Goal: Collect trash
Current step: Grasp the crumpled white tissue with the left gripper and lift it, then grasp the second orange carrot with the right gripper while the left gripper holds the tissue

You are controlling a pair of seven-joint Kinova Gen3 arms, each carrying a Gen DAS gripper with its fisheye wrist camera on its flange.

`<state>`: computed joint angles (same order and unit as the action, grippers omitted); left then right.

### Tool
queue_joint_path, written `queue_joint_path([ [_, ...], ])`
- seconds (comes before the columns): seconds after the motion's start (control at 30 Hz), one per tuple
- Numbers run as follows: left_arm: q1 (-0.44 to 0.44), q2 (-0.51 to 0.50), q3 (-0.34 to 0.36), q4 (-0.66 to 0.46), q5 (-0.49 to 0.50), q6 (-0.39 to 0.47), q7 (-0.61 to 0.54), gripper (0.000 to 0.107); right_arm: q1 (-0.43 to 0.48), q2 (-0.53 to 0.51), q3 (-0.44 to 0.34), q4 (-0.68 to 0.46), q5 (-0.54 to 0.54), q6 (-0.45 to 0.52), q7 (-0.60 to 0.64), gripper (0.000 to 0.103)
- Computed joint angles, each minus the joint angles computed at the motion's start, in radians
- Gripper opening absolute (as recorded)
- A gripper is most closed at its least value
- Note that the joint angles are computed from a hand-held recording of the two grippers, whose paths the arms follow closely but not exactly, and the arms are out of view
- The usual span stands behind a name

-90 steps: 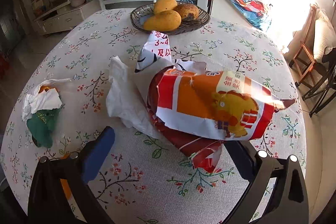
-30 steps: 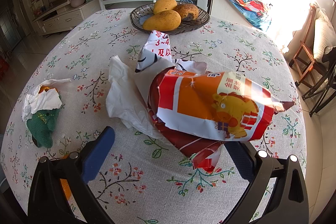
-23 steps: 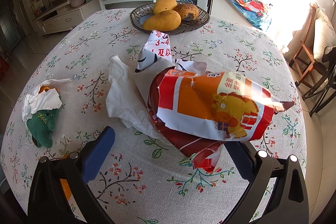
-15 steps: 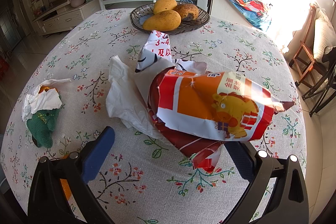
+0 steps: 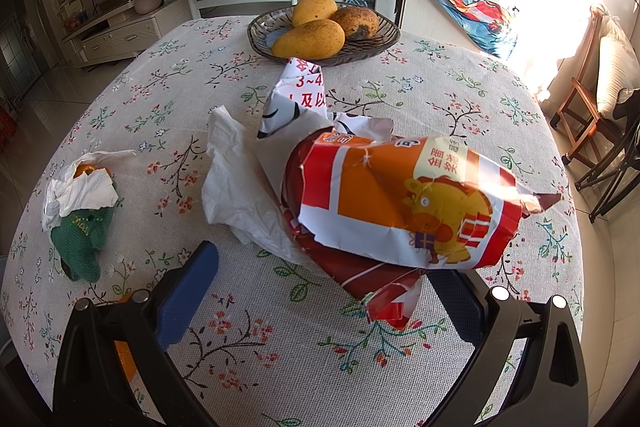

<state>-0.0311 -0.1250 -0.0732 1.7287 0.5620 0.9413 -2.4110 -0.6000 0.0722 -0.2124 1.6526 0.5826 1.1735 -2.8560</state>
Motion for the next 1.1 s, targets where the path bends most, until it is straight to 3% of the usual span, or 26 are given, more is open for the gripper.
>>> queue_joint_path([
  [0.2,0.036,0.148,0.089,-0.068,-0.085,-0.092,0.12,0.094,-0.003,0.012,0.003,-0.015,0.005,0.018,-0.018,0.097],
  [0.27,0.039,0.191,0.104,-0.1,-0.111,-0.071,0.169,0.092,-0.01,0.017,0.004,-0.032,-0.011,0.046,-0.029,0.097],
  [0.33,0.016,0.228,0.111,-0.14,-0.075,-0.007,0.169,0.07,-0.008,0.008,0.002,-0.026,-0.026,0.038,-0.007,0.097],
  [0.4,-0.007,0.247,0.113,-0.169,-0.053,0.043,0.183,0.032,-0.001,0.006,0.002,-0.035,-0.055,0.038,0.033,0.097],
  [0.5,-0.053,0.239,0.107,-0.162,0.003,0.074,0.154,0.02,0.01,-0.017,0.001,-0.025,-0.097,0.019,0.069,0.097],
  [0.7,-0.154,0.181,0.046,-0.109,0.133,0.168,0.053,0.02,0.035,-0.134,-0.045,0.082,-0.164,-0.134,-0.057,0.097],
  [0.87,-0.198,0.153,0.004,-0.074,0.119,0.262,0.029,0.021,-0.001,-0.122,-0.137,0.069,-0.09,-0.09,-0.17,0.097],
  [1.0,-0.198,0.104,-0.012,-0.024,0.087,0.223,0.019,0.053,-0.052,-0.113,-0.169,0.084,-0.024,-0.08,-0.282,0.097],
  [1.1,-0.195,0.076,-0.026,-0.003,0.099,0.178,0.01,0.067,-0.085,-0.083,-0.163,0.061,0.012,-0.046,-0.272,0.097],
])
